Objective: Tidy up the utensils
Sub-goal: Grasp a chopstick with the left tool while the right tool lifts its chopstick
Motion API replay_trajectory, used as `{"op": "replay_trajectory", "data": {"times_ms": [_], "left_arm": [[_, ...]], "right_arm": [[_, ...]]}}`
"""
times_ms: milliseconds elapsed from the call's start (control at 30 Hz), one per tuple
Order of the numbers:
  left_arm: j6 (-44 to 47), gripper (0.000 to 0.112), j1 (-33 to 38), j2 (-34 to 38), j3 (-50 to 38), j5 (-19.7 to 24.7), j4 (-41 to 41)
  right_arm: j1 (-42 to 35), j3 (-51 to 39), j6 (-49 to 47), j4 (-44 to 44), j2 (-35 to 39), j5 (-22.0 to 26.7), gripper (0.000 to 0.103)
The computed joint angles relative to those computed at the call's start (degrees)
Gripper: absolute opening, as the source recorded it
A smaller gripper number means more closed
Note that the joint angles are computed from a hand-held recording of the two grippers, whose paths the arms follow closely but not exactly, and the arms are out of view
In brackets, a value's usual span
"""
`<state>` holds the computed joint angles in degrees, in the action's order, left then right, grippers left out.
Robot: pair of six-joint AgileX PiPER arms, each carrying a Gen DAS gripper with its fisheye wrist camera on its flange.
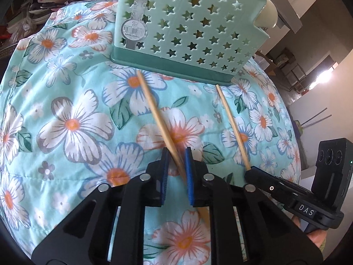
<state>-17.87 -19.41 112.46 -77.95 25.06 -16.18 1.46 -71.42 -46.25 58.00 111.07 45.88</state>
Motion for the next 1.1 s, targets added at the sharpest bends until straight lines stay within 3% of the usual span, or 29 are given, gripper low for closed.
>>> {"op": "replay_trajectory", "data": {"times_ms": [67,400,533,667,767,1100], "left_arm": [[0.5,0.004,0.7,-1.1,1.1,0.6,-1.1],[-3.0,0.004,2.0,-10.8,13.3,1.1,3.0],[1.0,0.006,3.3,-12.0,14.7,1.3,-0.2],[5.8,0.018,5.3,-11.7,14.0,2.7,-4.5],[6.2,0.018,5.7,-11.0,12.5,4.1,-3.4],[7.4,0.013,7.4,-5.7,5.9,6.6,-3.0]], "right_arm": [[-0.6,0.1,-0.8,-0.2,-0.1,0.8,0.007],[-5.9,0.9,-3.0,-1.8,-0.7,6.5,0.007],[-6.3,-1.7,-1.6,-3.7,0.8,8.8,0.008],[-4.9,-3.4,-0.7,-5.5,1.4,8.6,0.016],[-3.4,-5.0,0.5,-7.1,1.8,7.8,0.02],[0.7,-11.1,5.6,-11.0,4.8,3.5,0.02]]}}
